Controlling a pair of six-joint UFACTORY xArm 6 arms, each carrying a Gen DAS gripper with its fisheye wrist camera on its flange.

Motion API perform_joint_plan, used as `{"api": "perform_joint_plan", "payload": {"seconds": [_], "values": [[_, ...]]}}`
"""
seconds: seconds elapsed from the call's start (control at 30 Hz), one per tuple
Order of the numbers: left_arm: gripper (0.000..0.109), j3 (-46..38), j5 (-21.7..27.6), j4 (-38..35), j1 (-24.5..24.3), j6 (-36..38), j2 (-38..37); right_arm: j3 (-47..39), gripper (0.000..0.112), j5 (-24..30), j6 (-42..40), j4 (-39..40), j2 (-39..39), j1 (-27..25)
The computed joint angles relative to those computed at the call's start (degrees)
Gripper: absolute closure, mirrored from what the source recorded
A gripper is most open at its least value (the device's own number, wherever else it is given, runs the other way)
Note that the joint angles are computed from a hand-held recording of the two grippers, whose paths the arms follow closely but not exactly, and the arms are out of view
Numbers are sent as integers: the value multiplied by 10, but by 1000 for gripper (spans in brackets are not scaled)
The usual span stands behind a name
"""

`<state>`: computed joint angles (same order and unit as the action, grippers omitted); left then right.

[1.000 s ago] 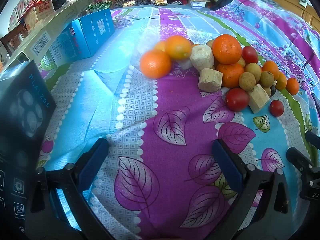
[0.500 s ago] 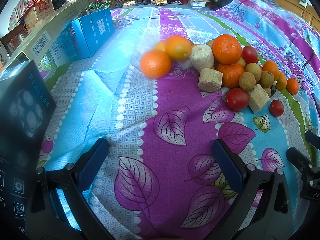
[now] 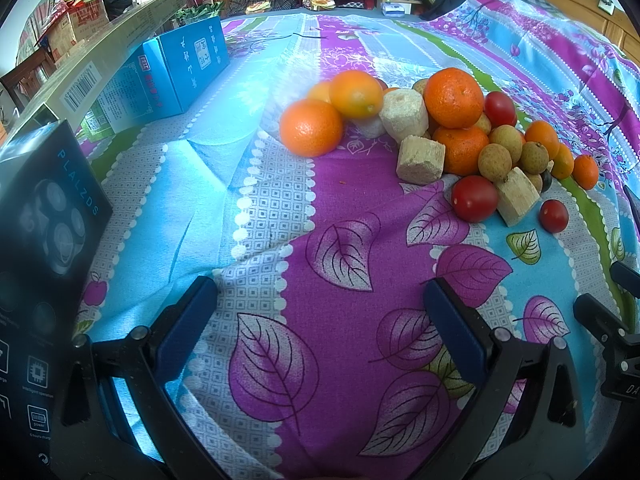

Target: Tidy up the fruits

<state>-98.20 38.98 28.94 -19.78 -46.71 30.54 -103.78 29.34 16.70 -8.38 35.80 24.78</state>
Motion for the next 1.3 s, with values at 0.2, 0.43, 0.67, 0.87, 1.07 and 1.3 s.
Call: {"api": "perform_joint_plan", "payload": {"seconds": [0.2,0.43,0.67,0.87,1.07,1.3], "values": [[6,0,0,0,0,0,0,0,9,0,-1,1,0,0],[6,-1,9,-6,-1,7,-2,1,9,-1,-1,2,-1,0],[6,-14,16,-37,-2,43,1,4,9,-3,-2,3,-3,-1],[16,11,-25,-126,-4,145,-19,6,9,-3,-5,6,-5,-1],[45,-40,-22,-249,-3,243,7,17,9,-12,-10,16,-13,1],[48,-119,-20,-278,8,261,39,20,9,-16,-17,23,-13,-2]]}}
